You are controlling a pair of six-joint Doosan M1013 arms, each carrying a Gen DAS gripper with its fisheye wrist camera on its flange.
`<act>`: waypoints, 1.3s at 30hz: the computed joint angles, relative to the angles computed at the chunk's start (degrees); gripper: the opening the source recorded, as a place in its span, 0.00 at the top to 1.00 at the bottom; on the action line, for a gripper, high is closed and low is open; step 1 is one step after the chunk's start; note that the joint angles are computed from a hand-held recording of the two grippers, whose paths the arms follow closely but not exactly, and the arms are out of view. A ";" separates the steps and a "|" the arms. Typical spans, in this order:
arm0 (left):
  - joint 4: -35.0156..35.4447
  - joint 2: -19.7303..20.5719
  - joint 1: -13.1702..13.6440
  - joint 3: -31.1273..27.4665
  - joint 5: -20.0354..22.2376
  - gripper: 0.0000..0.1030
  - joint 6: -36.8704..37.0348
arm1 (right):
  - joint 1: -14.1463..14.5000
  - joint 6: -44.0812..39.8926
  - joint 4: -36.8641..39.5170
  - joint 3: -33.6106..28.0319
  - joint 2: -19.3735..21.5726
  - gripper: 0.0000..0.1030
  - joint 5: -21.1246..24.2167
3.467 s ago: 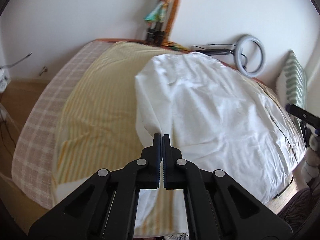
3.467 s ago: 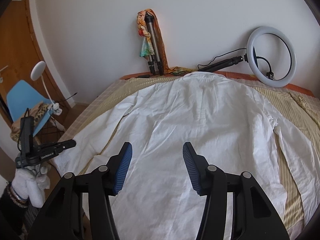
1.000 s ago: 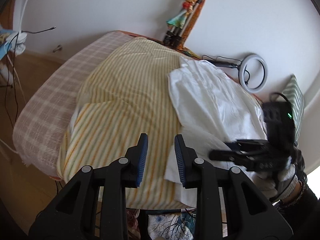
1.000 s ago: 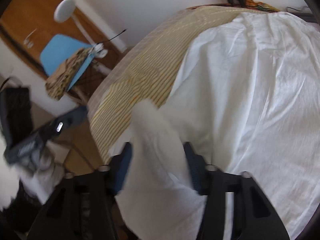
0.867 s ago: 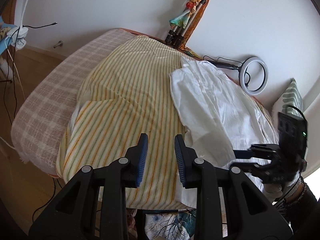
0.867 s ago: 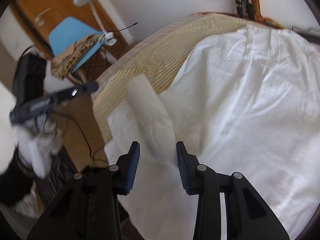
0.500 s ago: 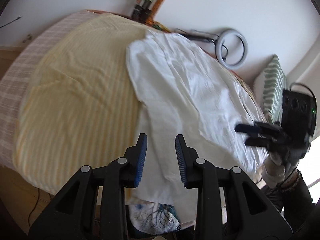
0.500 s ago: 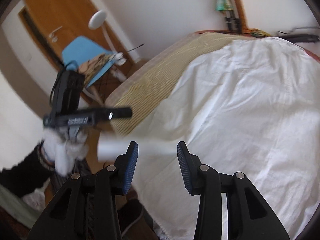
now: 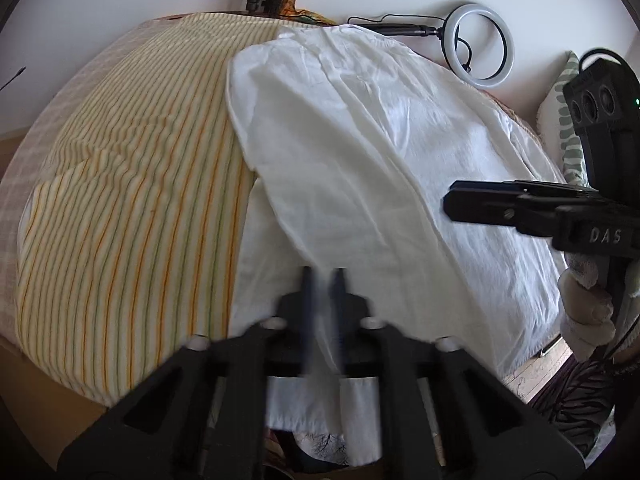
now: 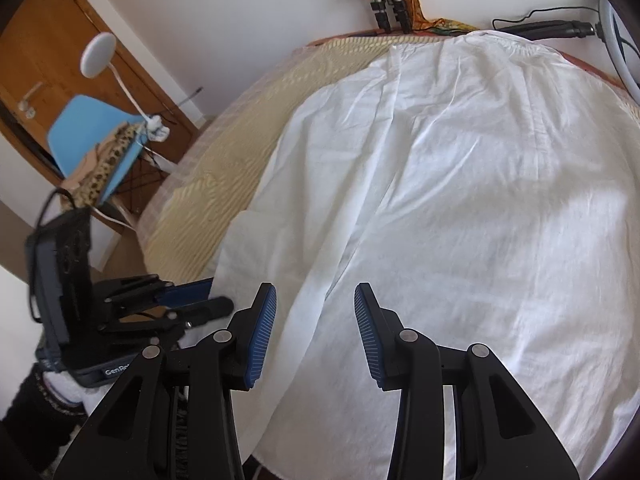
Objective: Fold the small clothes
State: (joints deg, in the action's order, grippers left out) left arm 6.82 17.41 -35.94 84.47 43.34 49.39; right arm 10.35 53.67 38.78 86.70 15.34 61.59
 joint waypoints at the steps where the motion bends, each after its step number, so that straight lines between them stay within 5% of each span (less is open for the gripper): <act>1: 0.58 0.03 0.00 0.05 -0.31 0.99 -0.94 | 0.54 0.86 -1.22 -0.20 0.23 0.65 -0.16; 3: 2.44 -0.35 -0.08 0.39 -1.04 1.00 -3.48 | 1.39 1.93 -3.07 -0.67 0.75 0.99 0.16; 7: 7.56 -2.77 -0.72 2.65 -3.71 0.99 -7.77 | 3.15 2.52 -9.30 -0.53 0.12 0.95 -1.55; 9: 10.76 -4.32 -1.46 4.24 -4.36 0.83 -9.75 | 3.52 2.52 -11.79 -0.31 -1.15 0.85 -2.50; 10: 14.02 -4.81 -1.99 4.82 -4.25 0.67 -12.28 | 3.29 1.50 -11.09 -0.06 -1.87 0.82 -2.77; 12: 19.22 -5.51 -2.83 6.09 -3.98 0.60 -16.68 | 2.81 0.56 -9.33 -0.61 -2.75 0.80 -2.12; 18: 11.52 -6.13 -1.09 9.63 -8.21 0.60 -13.28 | 4.45 4.30 -8.43 -6.67 -1.24 0.79 0.55; 25: -2.09 -8.28 1.85 14.62 -19.42 0.61 -7.87 | 8.54 15.88 -13.47 -16.77 6.09 0.67 1.00; 30: -9.87 -8.26 2.65 15.54 -22.02 0.88 -1.11 | 10.85 23.78 -18.71 -24.11 12.67 0.67 3.12; 39: -13.95 -8.44 3.15 16.04 -22.61 0.96 4.32 | 15.91 28.36 -36.51 -31.50 19.52 0.67 5.85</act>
State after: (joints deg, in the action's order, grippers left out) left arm -7.13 8.97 -32.79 100.51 20.73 53.71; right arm 26.26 82.04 2.26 55.20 34.86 67.43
